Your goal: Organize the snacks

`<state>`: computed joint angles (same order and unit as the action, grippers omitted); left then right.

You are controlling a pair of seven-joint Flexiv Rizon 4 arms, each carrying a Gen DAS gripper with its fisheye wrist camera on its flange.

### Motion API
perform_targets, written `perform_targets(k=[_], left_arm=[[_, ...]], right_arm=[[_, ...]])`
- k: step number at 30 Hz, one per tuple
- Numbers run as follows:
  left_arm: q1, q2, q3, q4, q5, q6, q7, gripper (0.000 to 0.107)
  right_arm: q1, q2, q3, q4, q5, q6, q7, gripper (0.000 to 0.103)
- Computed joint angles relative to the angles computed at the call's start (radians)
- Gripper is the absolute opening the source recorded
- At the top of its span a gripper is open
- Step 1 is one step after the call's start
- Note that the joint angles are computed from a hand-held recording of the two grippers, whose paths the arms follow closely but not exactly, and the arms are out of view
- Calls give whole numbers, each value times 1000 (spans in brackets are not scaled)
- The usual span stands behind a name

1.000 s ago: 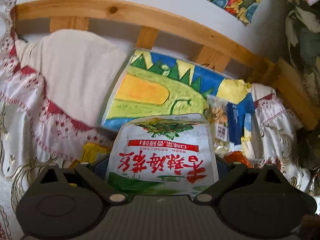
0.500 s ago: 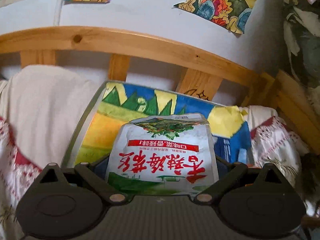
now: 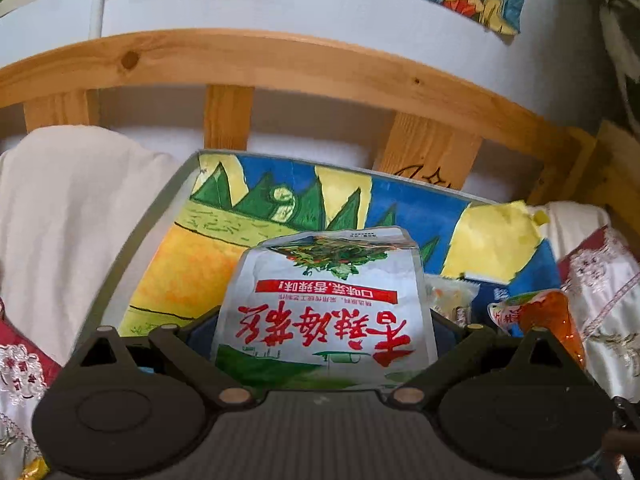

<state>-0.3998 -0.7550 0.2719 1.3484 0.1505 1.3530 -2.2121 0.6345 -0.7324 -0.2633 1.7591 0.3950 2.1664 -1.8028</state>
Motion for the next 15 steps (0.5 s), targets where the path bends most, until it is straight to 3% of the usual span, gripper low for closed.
perform_targets(k=[9, 11, 15], left_arm=[[-18, -31, 17, -34, 15, -33, -32, 99], [-17, -34, 15, -43, 19, -50, -32, 100], [-2, -25, -10, -39, 24, -70, -22, 100]], right_arm=[[2, 3, -9, 0, -10, -34, 36, 12], [8, 4, -17, 1, -11, -41, 40, 20], [11, 8, -20, 8, -19, -44, 52, 27]])
